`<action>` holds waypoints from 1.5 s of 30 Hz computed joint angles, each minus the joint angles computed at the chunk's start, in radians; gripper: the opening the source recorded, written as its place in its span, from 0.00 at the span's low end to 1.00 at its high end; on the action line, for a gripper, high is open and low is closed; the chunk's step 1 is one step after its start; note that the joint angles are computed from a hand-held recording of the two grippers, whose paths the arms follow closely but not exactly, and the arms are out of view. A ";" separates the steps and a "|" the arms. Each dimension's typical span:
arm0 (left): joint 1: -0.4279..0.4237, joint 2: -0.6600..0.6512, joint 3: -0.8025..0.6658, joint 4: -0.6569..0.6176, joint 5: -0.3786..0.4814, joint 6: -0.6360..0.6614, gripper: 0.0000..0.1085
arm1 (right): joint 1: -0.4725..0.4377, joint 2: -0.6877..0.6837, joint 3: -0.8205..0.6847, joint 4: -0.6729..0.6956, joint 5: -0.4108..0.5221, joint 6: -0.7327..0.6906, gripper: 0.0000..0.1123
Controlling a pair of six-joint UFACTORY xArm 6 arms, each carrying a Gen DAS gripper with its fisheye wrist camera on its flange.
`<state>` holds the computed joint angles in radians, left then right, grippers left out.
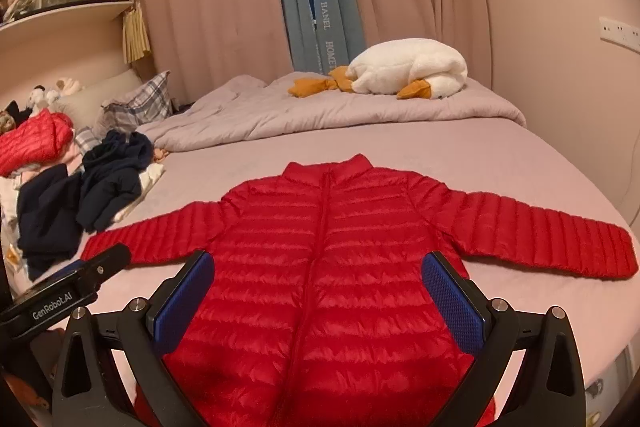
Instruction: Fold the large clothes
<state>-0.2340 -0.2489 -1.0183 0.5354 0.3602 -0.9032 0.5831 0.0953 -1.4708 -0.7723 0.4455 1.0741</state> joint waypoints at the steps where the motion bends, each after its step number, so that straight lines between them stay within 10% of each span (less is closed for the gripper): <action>1: -0.001 -0.001 0.001 0.003 -0.001 -0.003 0.94 | 0.000 -0.002 0.001 0.003 0.001 -0.001 0.91; 45: 0.006 -0.024 0.040 -0.147 -0.036 0.141 0.94 | 0.004 0.003 -0.013 0.012 0.024 -0.015 0.91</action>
<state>-0.2284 -0.2729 -0.9785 0.3887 0.3238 -0.7626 0.5867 0.0988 -1.4840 -0.7607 0.4696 1.0587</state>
